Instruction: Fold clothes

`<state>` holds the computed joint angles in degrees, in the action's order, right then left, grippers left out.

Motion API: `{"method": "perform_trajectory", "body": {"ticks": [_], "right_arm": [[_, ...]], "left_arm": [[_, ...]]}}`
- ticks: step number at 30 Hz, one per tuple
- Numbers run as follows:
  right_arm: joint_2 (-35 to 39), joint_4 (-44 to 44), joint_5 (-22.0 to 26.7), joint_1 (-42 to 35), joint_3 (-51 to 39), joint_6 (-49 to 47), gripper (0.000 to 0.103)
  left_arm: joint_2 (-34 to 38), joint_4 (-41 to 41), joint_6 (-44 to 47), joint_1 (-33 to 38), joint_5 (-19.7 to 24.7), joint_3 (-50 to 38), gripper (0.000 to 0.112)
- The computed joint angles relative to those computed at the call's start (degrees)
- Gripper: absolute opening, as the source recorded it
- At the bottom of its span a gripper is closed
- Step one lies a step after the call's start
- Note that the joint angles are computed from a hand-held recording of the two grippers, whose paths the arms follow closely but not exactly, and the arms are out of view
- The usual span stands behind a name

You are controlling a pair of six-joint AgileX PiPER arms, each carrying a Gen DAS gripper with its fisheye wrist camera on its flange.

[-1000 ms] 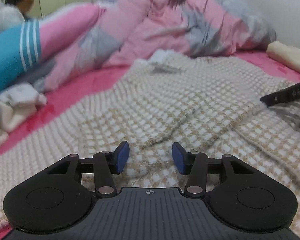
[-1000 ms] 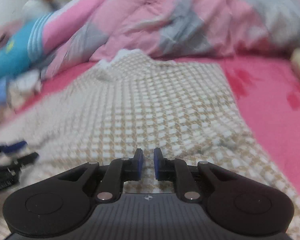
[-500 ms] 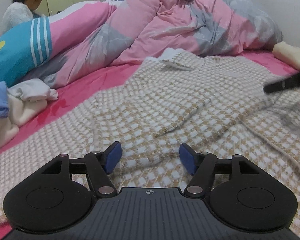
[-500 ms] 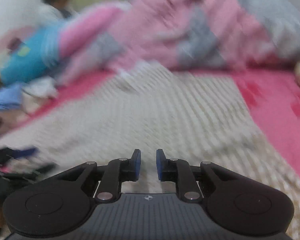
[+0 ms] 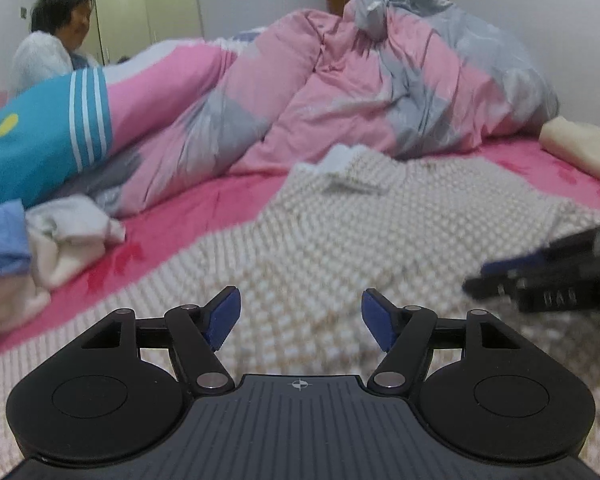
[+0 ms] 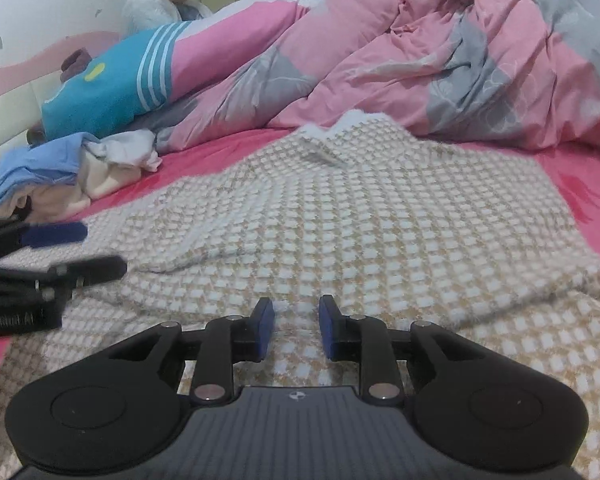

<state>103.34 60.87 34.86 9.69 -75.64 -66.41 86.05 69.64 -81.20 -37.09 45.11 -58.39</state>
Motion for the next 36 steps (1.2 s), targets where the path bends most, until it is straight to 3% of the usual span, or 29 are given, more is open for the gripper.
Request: {"method": "perform_trajectory", "body": {"ticks": [4, 10, 14, 17, 19, 23, 26, 30, 33, 36], "right_arm": [[0.1, 0.72, 0.86, -0.76, -0.12, -0.47, 0.027], [-0.7, -6.59, 1.51, 0.53, -3.5, 7.9, 0.029], [-3.33, -4.95, -1.6, 2.68, -3.13, 6.27, 0.033], [-0.02, -10.59, -2.4, 4.92, -4.0, 9.86, 0.04], [0.05, -8.45, -6.28, 6.09, -1.12, 5.62, 0.041], [-0.46, -9.32, -7.07, 6.57, -0.81, 5.68, 0.041], [-0.29, -8.58, -6.91, 6.35, -0.83, 5.12, 0.041], [-0.38, -7.41, -6.46, 5.96, -0.7, 4.36, 0.041], [-0.39, -6.16, -5.74, 5.43, -0.67, 3.65, 0.041], [-0.07, -4.3, -4.41, 4.55, -0.88, 2.73, 0.041]], "left_arm": [[6.42, -4.91, 6.21, 2.79, -0.88, -4.31, 0.07], [3.46, -5.56, 0.1, 6.8, -8.05, 0.36, 0.077], [3.66, -4.16, -1.45, 6.14, -7.41, 0.66, 0.078], [3.45, -4.45, -1.22, 6.49, -7.87, 0.61, 0.078], [2.99, -5.08, -0.71, 6.68, -8.04, 0.57, 0.078], [0.88, -6.92, 0.09, 6.66, -7.1, -0.12, 0.078], [-0.9, -6.43, -0.43, 8.27, -9.75, -0.74, 0.078], [3.52, -8.5, 3.22, 11.01, -8.98, -6.65, 0.078], [8.91, -16.93, 8.38, 14.34, -7.12, -11.02, 0.079], [8.44, -13.6, 3.12, 15.17, -9.61, -7.61, 0.083]]}}
